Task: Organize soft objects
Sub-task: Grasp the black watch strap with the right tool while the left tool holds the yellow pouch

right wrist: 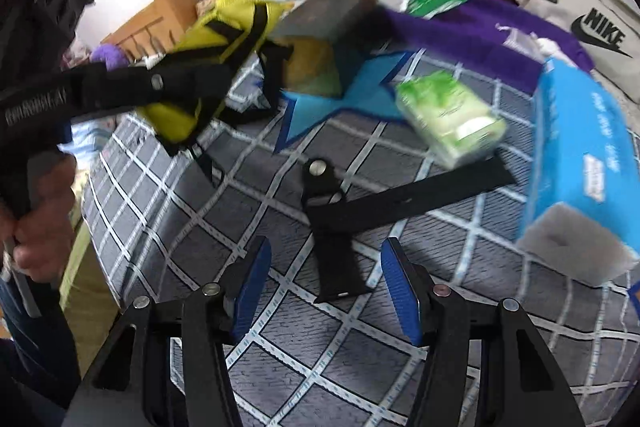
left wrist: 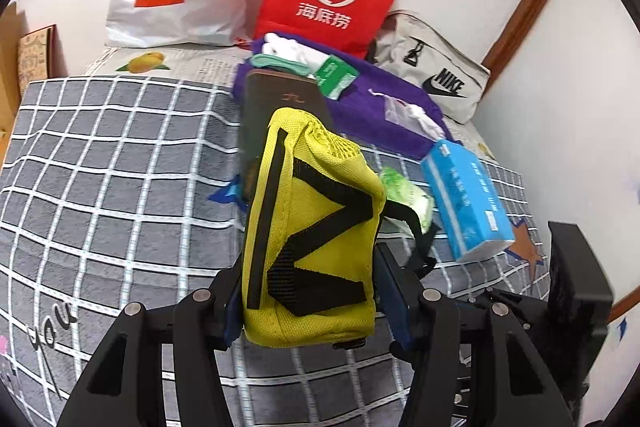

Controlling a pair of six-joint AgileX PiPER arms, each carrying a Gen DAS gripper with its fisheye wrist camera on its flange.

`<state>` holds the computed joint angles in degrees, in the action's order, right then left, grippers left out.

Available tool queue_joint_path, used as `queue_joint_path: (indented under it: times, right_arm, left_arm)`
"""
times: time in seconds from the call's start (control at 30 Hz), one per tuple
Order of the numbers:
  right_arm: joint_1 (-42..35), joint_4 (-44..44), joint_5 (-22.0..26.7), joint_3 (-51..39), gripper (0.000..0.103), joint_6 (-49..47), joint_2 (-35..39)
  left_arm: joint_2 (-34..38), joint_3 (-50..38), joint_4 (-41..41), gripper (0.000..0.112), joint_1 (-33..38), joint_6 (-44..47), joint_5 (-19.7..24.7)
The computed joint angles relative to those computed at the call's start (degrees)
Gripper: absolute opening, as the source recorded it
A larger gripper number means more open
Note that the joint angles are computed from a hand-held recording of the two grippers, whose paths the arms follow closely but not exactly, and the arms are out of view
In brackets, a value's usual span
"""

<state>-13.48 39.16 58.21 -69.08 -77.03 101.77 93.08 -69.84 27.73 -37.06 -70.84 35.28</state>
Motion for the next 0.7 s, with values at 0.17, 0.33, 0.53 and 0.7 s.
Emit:
queue_joint_path:
  times: [0.17, 0.33, 0.53, 0.7]
  right_arm:
    - [1.8, 3.7, -9.0, 5.6, 0.031, -6.1, -2.0]
    - [0.0, 4.0, -4.9, 1.9, 0.021, -6.2, 0.4]
    - [-5.3, 2.2, 0.1, -2.4, 0.020, -3.7, 0.6]
    - [-7.2, -1.4, -2.0, -1.3, 0.021, -4.2, -0.5]
  left_arm:
    - [-1.2, 2.0, -0.3, 0.055, 1.3, -0.4, -0.6]
    - [-1.7, 2.9, -0.5, 0.055, 1.7, -0.3, -1.2]
    - [-1.1, 3.3, -1.4, 0.055, 1.6, 0.2, -2.5]
    - [0.3, 2.3, -2.7, 0.055, 1.4, 1.8, -3.2]
